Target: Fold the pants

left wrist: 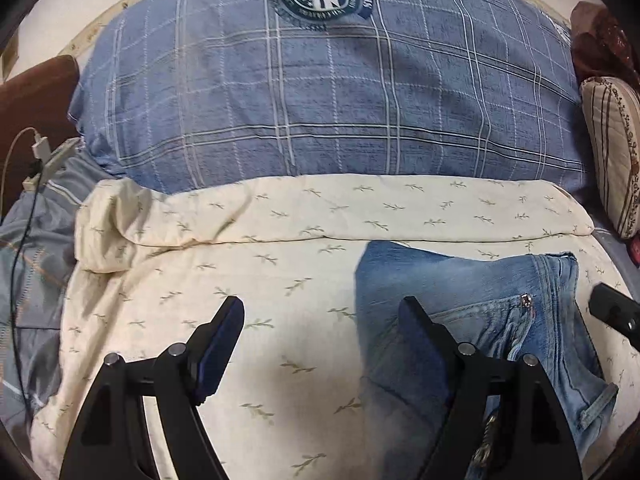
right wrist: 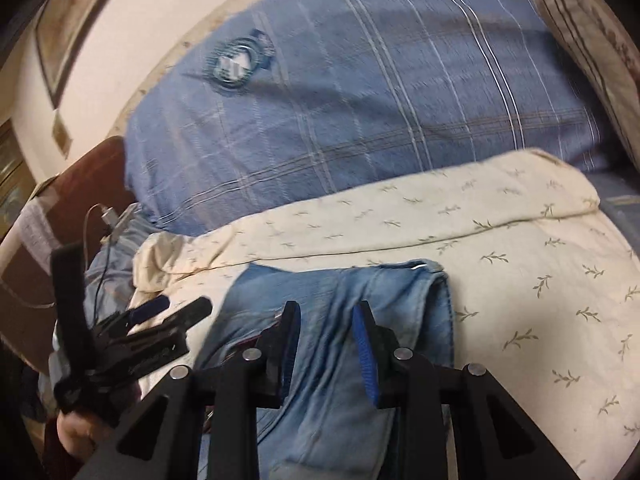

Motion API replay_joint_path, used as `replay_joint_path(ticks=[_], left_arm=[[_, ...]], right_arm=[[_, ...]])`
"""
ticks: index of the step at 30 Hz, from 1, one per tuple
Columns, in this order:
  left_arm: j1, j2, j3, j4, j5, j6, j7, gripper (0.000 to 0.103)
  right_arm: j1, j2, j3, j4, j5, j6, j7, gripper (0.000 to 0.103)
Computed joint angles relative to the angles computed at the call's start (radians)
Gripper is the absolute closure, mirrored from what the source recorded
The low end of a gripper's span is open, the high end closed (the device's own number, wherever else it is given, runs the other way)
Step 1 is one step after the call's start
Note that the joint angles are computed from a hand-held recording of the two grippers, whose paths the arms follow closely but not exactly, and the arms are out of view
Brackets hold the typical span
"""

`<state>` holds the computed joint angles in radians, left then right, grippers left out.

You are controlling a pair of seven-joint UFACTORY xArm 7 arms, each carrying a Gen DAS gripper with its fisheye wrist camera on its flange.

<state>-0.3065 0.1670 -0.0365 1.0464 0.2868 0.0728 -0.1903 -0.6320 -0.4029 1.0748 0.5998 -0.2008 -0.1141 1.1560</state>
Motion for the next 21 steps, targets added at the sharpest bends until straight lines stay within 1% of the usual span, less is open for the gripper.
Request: replay_joint_path(ticks=[4, 8, 12, 14, 17, 19, 21], left_arm=[[0.004, -0.037, 0.015, -0.030, 0.027, -0.007, -0.015, 0.023], [0.022, -0.075, 0.006, -0.062, 0.046, -0.008, -0.021, 0.023], [0.035, -0.107, 0.000, -0.093, 0.101, -0.008, -0.048, 0.023], [0.052, -0.120, -0.017, -0.111, 0.084, 0.006, -0.023, 0.023], [0.075, -0.138, -0.045, -0.140, -0.002, 0.037, 0.063, 0.023], [0.079, -0.148, -0.048, -0.158, 0.026, 0.054, 0.051, 0.023], [0.082, -0.161, -0.056, -0.187, 0.016, 0.061, 0.074, 0.023]], right_arm=[[0.083, -0.005, -0.041, 0.002, -0.007, 0.053, 0.002, 0.072], [0.129, -0.018, -0.053, 0.017, -0.050, 0.142, 0.036, 0.072], [0.180, -0.007, -0.075, 0.009, -0.079, 0.179, 0.082, 0.072], [0.202, -0.014, -0.083, 0.005, -0.093, 0.199, 0.110, 0.072], [0.252, -0.046, -0.115, -0.014, -0.117, 0.197, 0.143, 0.072], [0.287, -0.050, -0.140, -0.021, -0.134, 0.207, 0.156, 0.072], [0.325, -0.024, -0.170, -0.018, -0.148, 0.237, 0.157, 0.072]])
